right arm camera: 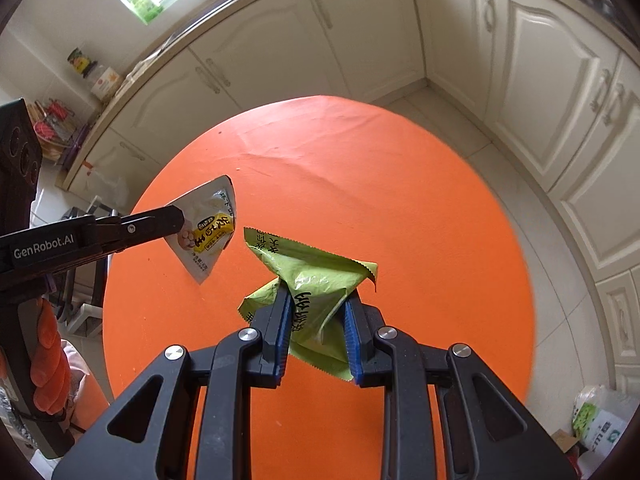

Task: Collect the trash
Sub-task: 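Carry the green packet and silver wrapper over the blue bucket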

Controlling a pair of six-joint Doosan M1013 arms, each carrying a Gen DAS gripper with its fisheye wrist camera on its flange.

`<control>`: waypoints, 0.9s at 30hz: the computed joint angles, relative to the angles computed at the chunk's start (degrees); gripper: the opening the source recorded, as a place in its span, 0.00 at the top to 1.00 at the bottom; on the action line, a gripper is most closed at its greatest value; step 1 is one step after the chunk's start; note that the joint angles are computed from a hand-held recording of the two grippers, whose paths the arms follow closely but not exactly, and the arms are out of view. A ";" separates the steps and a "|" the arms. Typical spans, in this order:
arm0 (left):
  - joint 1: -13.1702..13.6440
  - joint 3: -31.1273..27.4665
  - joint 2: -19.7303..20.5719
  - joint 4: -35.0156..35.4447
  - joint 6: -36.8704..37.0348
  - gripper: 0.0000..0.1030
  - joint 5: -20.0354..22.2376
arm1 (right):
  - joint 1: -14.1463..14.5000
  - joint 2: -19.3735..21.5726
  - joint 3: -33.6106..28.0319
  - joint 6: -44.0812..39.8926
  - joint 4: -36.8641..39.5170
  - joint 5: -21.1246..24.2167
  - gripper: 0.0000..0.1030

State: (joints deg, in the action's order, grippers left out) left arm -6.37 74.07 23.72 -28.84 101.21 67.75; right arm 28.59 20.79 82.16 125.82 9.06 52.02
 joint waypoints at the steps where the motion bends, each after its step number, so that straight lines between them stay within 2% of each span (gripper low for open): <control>1: -1.13 0.26 -0.40 0.39 0.45 1.00 0.29 | -0.11 -1.07 1.23 0.82 -0.56 -0.29 0.77; 8: -8.87 0.97 -1.80 3.12 0.99 1.00 0.56 | -1.86 -10.43 11.71 8.68 -5.42 -2.28 0.77; 14: -17.21 1.53 -2.16 5.81 2.76 1.00 0.78 | -4.07 -18.83 20.79 15.93 -9.48 -2.27 0.77; 18: -21.64 0.02 -0.01 6.69 3.73 1.00 2.20 | -6.02 -23.64 26.52 20.37 -10.42 -1.61 0.77; 23: -25.46 -3.13 3.67 7.11 5.50 0.99 3.22 | -8.46 -28.16 31.87 23.30 -9.94 -1.24 0.77; 26: -27.40 -5.99 6.50 8.40 5.02 0.90 4.38 | -9.73 -29.71 33.99 23.38 -8.91 -1.25 0.77; 27: -27.83 -7.01 7.55 9.24 4.71 0.77 5.15 | -10.16 -29.98 34.55 22.88 -8.27 -1.36 0.77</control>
